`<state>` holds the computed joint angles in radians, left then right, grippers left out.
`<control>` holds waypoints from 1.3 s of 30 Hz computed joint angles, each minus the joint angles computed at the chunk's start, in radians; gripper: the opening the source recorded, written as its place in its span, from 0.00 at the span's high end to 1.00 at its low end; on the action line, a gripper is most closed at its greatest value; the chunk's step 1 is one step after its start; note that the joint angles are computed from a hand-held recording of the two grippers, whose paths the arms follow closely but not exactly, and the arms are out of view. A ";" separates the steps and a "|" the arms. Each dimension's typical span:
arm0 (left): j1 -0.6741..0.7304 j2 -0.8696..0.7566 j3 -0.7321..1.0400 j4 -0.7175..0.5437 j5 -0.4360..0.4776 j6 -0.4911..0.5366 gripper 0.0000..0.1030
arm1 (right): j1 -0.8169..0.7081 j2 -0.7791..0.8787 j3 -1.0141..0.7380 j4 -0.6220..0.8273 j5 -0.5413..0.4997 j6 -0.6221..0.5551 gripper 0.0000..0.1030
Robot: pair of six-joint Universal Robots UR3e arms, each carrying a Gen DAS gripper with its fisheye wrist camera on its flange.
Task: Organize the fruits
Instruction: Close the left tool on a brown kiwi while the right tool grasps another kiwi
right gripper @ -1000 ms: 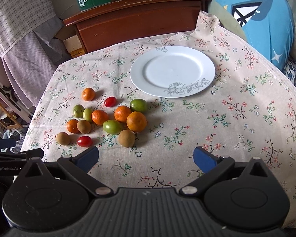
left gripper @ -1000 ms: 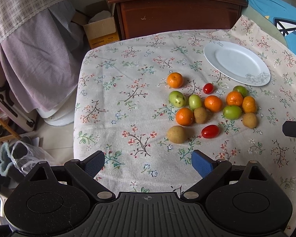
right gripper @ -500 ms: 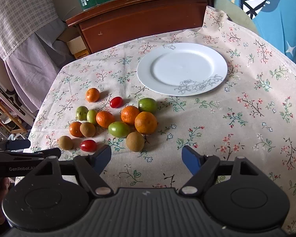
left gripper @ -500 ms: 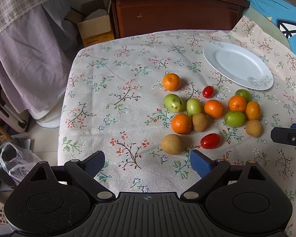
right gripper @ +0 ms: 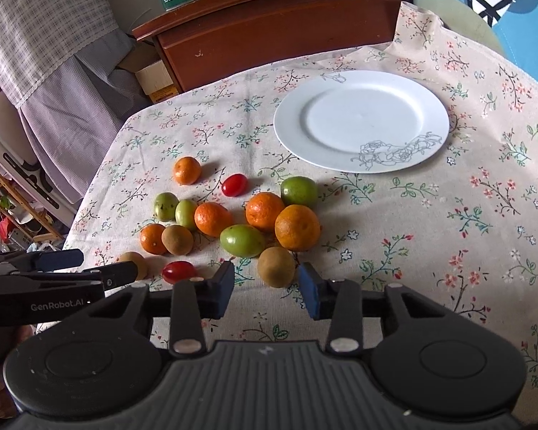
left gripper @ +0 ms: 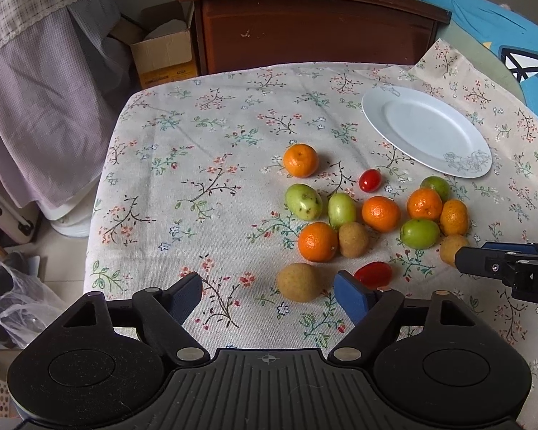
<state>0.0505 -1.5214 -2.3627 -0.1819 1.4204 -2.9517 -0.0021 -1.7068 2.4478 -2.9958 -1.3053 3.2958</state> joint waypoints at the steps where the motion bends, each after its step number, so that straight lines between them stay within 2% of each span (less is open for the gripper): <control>1: -0.002 -0.007 0.002 0.004 -0.003 -0.003 0.24 | -0.001 0.003 0.000 -0.002 0.002 0.002 0.61; 3: -0.005 -0.027 0.008 0.009 -0.008 -0.009 0.32 | 0.000 0.013 -0.003 -0.007 0.004 0.006 0.61; 11: -0.025 -0.081 0.022 0.052 0.011 -0.028 0.34 | 0.023 0.062 -0.027 -0.028 -0.019 0.025 0.61; 14: -0.029 -0.094 0.030 0.047 0.015 -0.032 0.45 | 0.030 0.072 -0.032 -0.033 -0.026 0.023 0.64; 19: -0.031 -0.102 0.030 0.053 0.014 -0.035 0.47 | 0.024 0.076 -0.030 -0.035 -0.029 0.030 0.69; 25: -0.043 -0.106 0.026 0.067 0.004 -0.024 0.62 | 0.029 0.082 -0.029 -0.044 -0.036 0.022 0.79; 29: -0.031 -0.096 0.019 0.060 -0.028 -0.023 0.73 | 0.029 0.082 -0.026 -0.048 -0.035 0.019 0.79; 39: -0.018 -0.073 0.002 0.085 -0.039 -0.058 0.74 | 0.021 0.070 -0.013 -0.067 0.007 -0.001 0.80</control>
